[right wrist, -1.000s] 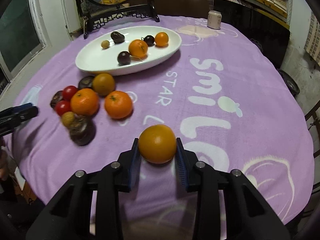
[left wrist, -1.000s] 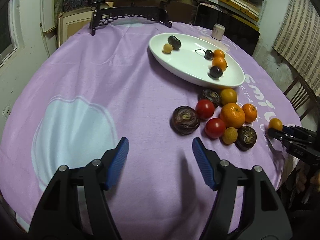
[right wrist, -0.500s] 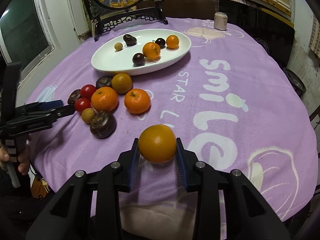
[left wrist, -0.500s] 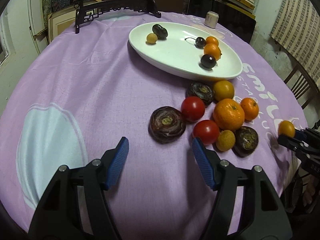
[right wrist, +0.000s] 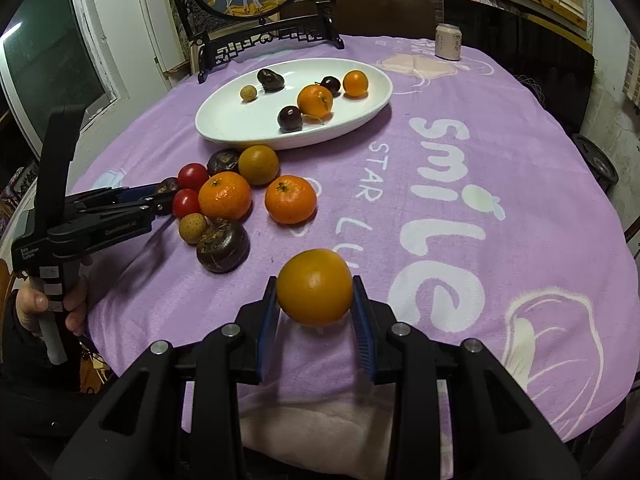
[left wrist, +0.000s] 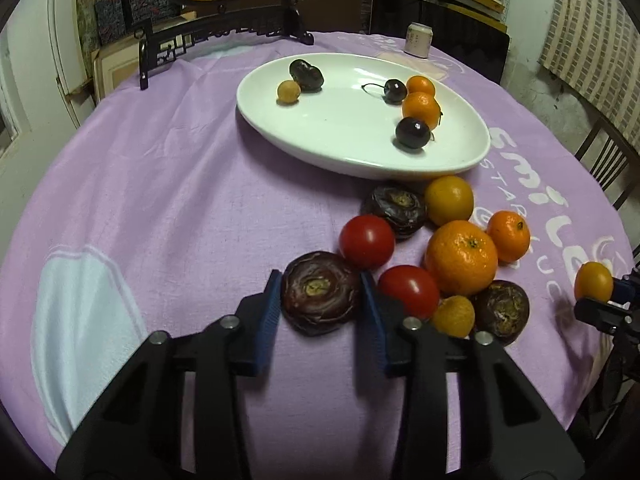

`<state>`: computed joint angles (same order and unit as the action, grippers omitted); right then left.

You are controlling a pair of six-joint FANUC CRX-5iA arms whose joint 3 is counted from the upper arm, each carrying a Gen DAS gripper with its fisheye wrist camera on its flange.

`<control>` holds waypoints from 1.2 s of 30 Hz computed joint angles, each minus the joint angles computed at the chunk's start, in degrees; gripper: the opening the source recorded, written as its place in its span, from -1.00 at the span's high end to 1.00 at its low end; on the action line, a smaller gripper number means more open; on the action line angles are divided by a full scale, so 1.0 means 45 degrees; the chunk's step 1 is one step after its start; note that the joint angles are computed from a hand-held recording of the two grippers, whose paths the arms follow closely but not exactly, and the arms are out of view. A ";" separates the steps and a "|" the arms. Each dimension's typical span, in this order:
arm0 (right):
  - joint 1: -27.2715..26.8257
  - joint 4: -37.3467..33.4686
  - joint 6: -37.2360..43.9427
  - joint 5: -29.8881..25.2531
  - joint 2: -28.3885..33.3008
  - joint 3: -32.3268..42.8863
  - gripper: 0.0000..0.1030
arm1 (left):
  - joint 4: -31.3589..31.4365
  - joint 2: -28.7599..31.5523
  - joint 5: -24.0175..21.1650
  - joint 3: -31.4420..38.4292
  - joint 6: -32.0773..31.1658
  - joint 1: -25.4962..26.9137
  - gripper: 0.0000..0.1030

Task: Organize fruits
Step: 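Grasp an orange with the right tool while the left tool grasps a mangosteen, then carry both fruits onto the white plate and open both tools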

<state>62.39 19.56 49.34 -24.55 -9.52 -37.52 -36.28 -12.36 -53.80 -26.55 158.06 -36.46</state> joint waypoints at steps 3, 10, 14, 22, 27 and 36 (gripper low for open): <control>-0.0025 -0.0034 0.0014 0.0054 -0.0027 -0.0020 0.32 | 0.0201 -0.0347 0.0444 -0.0314 -0.0012 0.0195 0.24; -0.0189 -0.0338 0.0191 0.0085 0.0041 0.0071 0.32 | 0.0610 -0.1066 0.0665 -0.0755 0.0125 0.0184 0.24; -0.0257 -0.0966 0.1002 0.0014 0.0286 0.0546 0.32 | -0.0128 -0.1379 0.0013 -0.0338 0.0598 -0.0616 0.24; -0.0317 -0.1580 0.2311 0.0110 0.0992 0.1750 0.32 | -0.0349 -0.1839 -0.0020 0.0222 -0.0129 -0.0501 0.24; -0.0852 -0.3633 0.4962 -0.0575 0.2330 0.4186 0.32 | 0.0959 -0.1180 0.0511 0.0941 -0.2322 0.1498 0.24; -0.1332 -0.2104 0.4044 -0.1548 0.5390 0.7913 0.32 | 0.3623 0.0661 0.2069 0.2295 -0.4922 0.5070 0.24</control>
